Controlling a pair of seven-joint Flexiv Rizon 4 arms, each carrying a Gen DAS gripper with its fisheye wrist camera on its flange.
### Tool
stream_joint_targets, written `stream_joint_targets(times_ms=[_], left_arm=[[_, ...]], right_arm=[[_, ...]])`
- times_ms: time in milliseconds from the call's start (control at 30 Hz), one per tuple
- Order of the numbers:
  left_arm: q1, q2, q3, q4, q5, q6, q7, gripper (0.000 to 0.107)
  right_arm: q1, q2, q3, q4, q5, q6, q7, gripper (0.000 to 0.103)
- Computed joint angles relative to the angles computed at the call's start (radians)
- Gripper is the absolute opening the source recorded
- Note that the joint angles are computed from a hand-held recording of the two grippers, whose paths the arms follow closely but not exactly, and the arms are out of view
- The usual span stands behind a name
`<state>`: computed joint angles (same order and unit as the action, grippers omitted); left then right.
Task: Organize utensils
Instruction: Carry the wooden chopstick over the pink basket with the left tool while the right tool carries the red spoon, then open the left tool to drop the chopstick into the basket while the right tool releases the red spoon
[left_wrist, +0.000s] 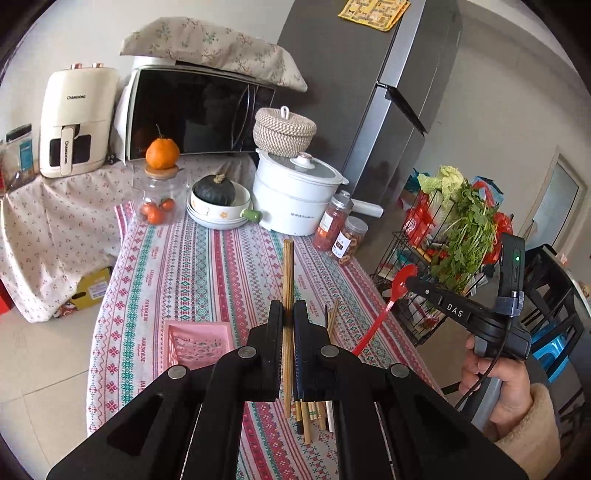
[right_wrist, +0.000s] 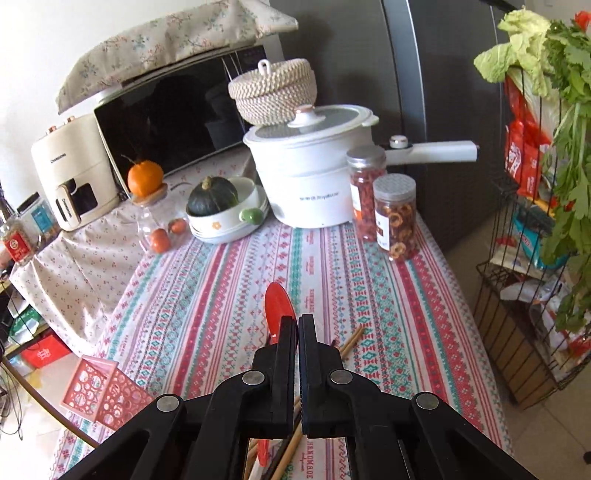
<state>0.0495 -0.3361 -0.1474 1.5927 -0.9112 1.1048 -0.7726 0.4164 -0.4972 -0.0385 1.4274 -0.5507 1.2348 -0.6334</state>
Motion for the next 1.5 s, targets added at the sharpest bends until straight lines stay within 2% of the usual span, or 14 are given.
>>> stream_joint_targets(times_ms=[167,467,733,867,1000,1100,1233,1367,1500], left_arm=[[0.010,0.025,-0.019,0.004,-0.106,0.040,0.061,0.005],[0.004,0.048,-0.011,-0.006,-0.263,0.118,0.157,0.005],[0.003,0.029,0.003,-0.022,-0.280,0.204,0.175,0.005],[0.014,-0.002,-0.008,-0.038,-0.252,0.250,0.173,0.005],[0.017,-0.050,0.023,-0.072,-0.087,0.238,0.057,0.005],[0.026,-0.088,0.049,-0.108,0.042,0.183,-0.053,0.005],[0.050,-0.129,0.051,-0.149,0.152,0.110,-0.153,0.005],[0.068,-0.168,0.042,-0.191,0.239,0.074,-0.214,0.005],[0.087,-0.197,0.021,-0.225,0.272,0.043,-0.240,0.005]], right_arm=[[0.036,0.015,-0.053,0.020,-0.077,0.073,0.059,0.000],[0.047,-0.013,-0.036,-0.028,-0.083,0.115,0.044,0.000],[0.074,-0.071,-0.019,-0.114,-0.035,0.120,-0.008,0.001],[0.091,-0.107,-0.015,-0.167,-0.010,0.124,-0.030,0.001],[0.117,-0.136,-0.034,-0.208,0.001,0.151,-0.027,0.001],[0.129,-0.155,-0.041,-0.240,0.013,0.162,-0.028,0.001],[0.133,-0.174,-0.032,-0.269,0.034,0.178,-0.045,0.001],[0.127,-0.197,0.001,-0.306,0.062,0.141,-0.094,0.001],[0.118,-0.217,0.040,-0.337,0.097,0.092,-0.154,0.001]])
